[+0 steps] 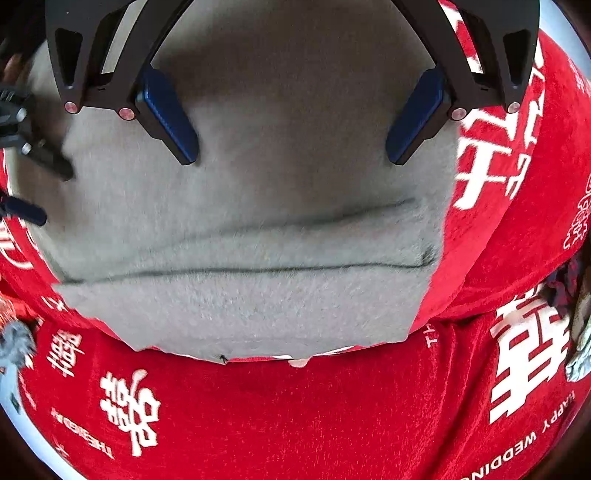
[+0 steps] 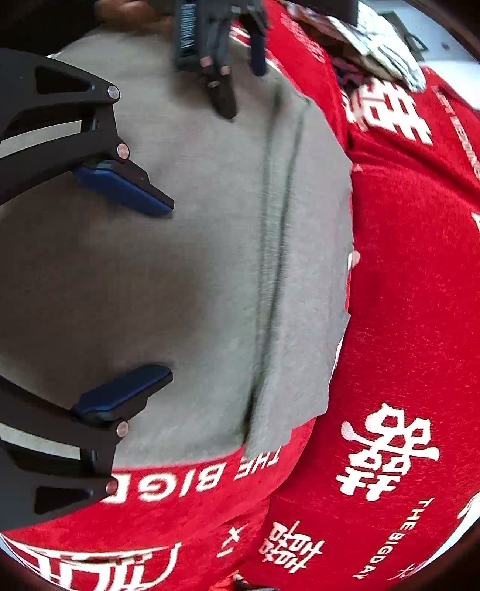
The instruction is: Fold small clothes
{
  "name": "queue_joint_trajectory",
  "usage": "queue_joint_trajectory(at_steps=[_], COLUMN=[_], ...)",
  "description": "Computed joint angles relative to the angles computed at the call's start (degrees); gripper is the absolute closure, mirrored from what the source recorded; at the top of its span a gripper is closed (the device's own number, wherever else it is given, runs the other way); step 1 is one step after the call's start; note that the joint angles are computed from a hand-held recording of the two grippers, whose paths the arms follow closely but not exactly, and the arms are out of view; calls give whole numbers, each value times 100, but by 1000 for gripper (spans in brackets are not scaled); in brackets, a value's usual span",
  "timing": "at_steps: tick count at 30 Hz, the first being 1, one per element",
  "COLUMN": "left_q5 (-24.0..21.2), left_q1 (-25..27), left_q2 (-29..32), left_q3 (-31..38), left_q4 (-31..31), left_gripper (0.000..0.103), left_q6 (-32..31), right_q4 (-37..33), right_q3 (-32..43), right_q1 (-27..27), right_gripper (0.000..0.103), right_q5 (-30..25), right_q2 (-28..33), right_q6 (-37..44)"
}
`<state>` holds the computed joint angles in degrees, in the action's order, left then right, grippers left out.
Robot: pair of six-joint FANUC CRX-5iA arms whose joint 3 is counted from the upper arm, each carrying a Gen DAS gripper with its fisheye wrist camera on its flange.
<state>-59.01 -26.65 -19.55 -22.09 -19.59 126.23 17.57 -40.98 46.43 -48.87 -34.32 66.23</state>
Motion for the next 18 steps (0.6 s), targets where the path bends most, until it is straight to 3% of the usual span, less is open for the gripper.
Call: queue_joint_trajectory(at_steps=[5, 7, 10, 16, 18], left_q5=[-169, -544, -913, -1321, -1177], left_q1=[302, -7, -900, -2388, -2184], left_q2=[-551, -553, -373, 378, 147], left_q3=[-359, -185, 123, 530, 311], left_q4=[362, 84, -465, -1153, -913], left_gripper=[0, 0, 0, 0, 0], left_q6=[-472, -122, 302, 810, 791], right_q4=[-294, -298, 23, 985, 1205], right_q3=[-98, -33, -90, -825, -1096], right_q1=[-221, -200, 341, 2444, 2761], right_gripper=[18, 18, 18, 18, 18], right_q5=[-519, -771, -1209, -1967, -2110], right_q2=[-590, -662, -965, -1820, -2194], right_q6=[676, 652, 92, -594, -792])
